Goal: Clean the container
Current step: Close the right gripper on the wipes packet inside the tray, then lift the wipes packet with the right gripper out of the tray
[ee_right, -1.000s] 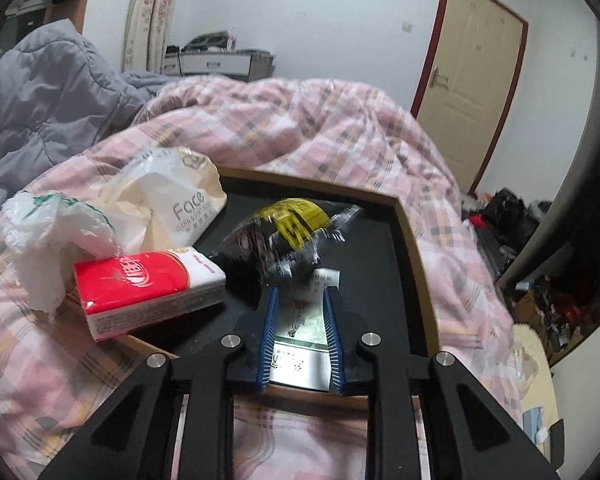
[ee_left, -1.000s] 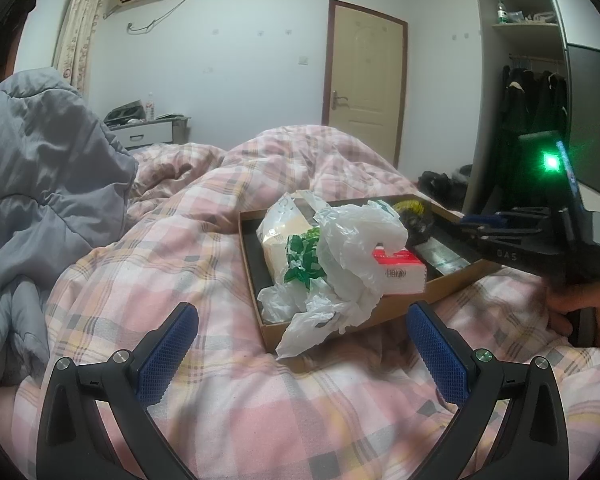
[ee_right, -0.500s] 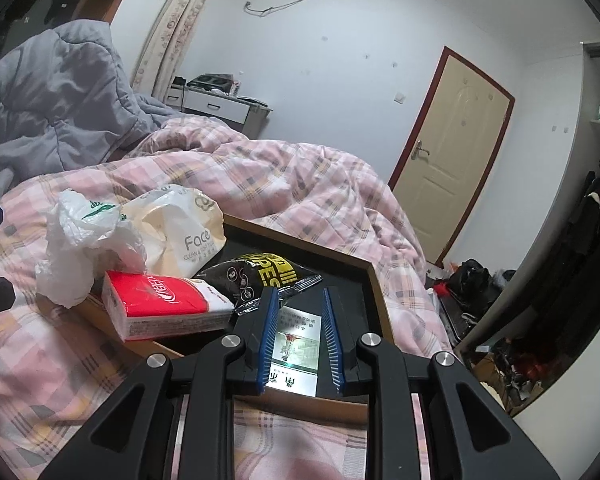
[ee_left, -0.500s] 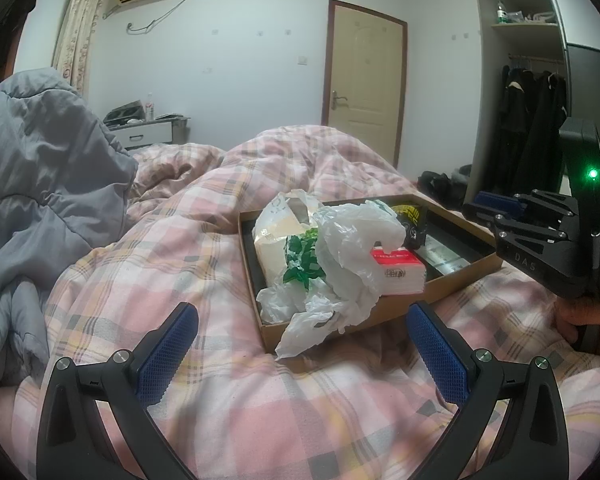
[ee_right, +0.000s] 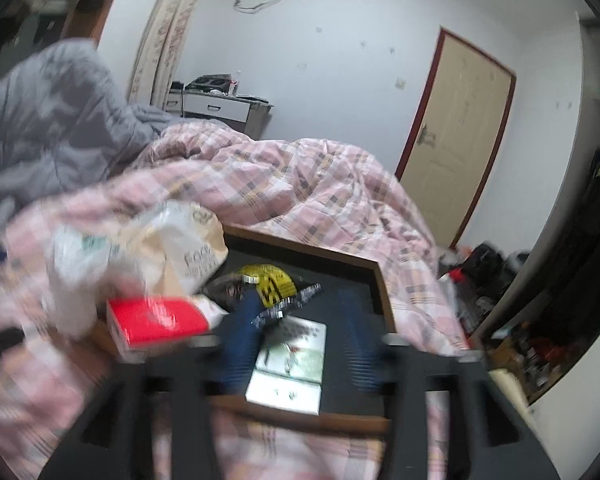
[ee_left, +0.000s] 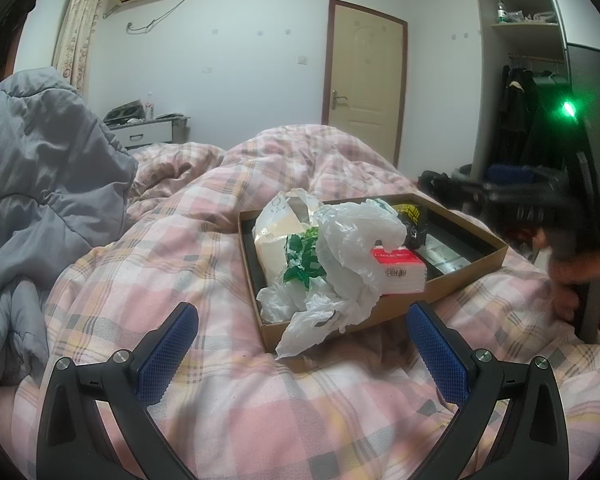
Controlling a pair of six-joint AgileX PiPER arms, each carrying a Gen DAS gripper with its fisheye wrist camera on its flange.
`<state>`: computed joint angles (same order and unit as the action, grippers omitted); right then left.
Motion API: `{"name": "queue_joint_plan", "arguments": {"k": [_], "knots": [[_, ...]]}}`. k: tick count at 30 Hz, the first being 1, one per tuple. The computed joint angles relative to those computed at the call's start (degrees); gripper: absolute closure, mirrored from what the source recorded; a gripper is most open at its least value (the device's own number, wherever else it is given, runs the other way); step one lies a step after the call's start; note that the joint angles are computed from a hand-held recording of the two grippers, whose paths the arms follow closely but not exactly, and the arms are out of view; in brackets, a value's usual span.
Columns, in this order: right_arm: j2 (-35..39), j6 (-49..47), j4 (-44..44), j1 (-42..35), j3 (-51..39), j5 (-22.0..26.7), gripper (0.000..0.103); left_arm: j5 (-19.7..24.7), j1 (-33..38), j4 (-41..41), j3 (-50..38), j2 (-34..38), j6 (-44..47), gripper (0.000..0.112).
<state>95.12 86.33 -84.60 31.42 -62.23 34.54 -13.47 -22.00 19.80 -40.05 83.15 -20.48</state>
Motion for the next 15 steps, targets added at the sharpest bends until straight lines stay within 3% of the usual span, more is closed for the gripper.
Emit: {"name": "queue_joint_plan", "arguments": {"k": [1,5,9,12,15], "knots": [[0.13,-1.10,1.22,-0.71,-1.09,-1.22,0.001,0.04,0.00,0.02,-0.05,0.03,-0.01,0.009],[5.46,-21.64,20.95,-4.09,-12.05,-3.62,0.001,0.02,-0.15,-0.58,0.05,-0.04,0.54,0.009],[14.44,-40.27,39.14,-6.77,-24.63,1.16,0.001,0.11,-0.19,-0.50,0.03,-0.05,0.38,0.009],[19.99,-44.49,43.67,-7.67,-30.56,6.08,0.001,0.04,-0.19,-0.54,0.03,-0.02,0.48,0.009],[20.79,-45.94,45.79,-8.49,-29.52,4.64,0.003,0.13,-0.18,-0.41,0.00,-0.03,0.32,0.009]]}}
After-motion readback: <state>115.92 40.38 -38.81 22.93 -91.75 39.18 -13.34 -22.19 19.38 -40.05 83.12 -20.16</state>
